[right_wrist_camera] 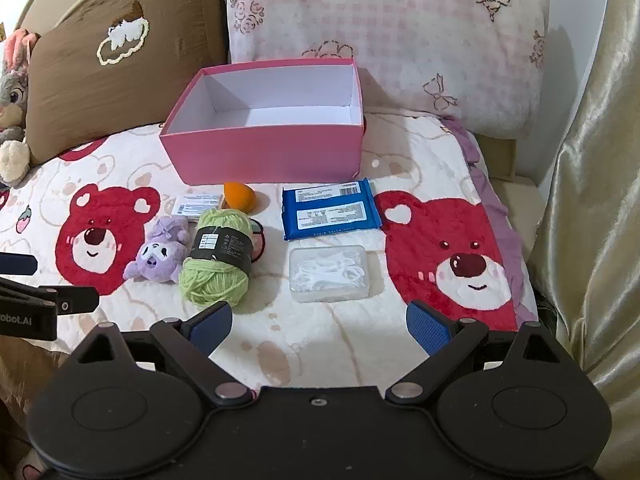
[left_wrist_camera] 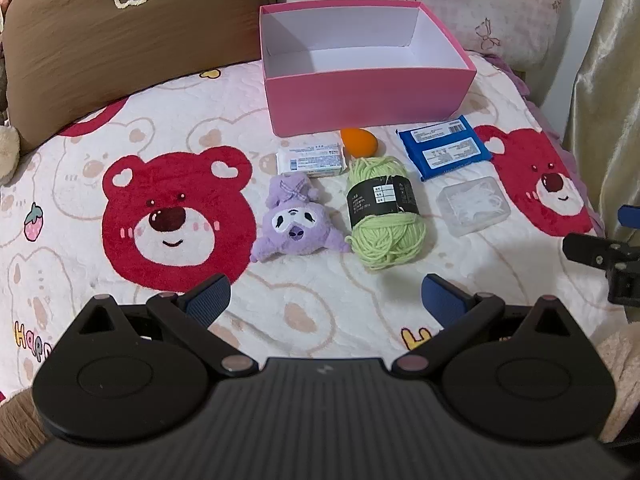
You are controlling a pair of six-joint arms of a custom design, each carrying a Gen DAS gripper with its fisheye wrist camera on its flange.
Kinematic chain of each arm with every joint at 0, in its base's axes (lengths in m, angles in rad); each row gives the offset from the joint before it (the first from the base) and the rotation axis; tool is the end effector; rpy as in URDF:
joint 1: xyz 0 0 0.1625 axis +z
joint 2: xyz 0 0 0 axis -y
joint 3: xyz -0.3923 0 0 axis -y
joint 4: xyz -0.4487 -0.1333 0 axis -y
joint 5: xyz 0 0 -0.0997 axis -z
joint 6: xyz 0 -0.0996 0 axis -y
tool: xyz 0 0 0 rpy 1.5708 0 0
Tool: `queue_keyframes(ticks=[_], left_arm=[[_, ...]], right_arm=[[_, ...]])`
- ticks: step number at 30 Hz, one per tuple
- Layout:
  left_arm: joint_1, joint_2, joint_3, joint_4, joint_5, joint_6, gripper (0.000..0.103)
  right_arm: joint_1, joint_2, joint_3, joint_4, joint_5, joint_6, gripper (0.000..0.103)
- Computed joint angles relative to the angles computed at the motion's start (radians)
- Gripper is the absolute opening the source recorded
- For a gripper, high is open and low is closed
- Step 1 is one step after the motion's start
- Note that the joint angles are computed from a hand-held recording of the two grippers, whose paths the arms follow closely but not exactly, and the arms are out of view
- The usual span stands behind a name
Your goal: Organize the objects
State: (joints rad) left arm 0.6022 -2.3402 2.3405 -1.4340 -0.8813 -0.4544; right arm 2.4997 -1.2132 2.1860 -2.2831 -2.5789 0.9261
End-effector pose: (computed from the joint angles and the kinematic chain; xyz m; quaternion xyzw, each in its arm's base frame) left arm -0.1062 -0.3116 0.3544 0.2611 0.9022 -0.1713 0.2975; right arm 0.4079 -0.2436 0.0821 0.0639 -0.8681 0.3150 0.3782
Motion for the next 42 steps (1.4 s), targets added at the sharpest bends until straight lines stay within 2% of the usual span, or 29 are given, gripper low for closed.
queue_keyframes(ticks=[4,15,22,42], left_arm=[[-0.003,-0.003,-0.002,0.006,-0.004,-0.004,0.103],[-0.054,-0.018,-0.002,0.046,-0.004,-0.043,0.103],[-0.075,-0.023,0.001,0.062,0.012,-0.056,0.103],[-0.016,0.004,-0.003,0.024,-0.015,-0.036,0.103]], right_arm=[[-0.003,-0.008,0.011,-0.032,0.011,-0.04,0.096],[0.004,-0.023,0.021,-0.039,0.013,-0.055,0.096],[0.021,-0.01,0.016,-0.054,0.004,-0.094,0.096],[0.016,0.007,0.01,-0.055,0.016,-0.098,0.096]])
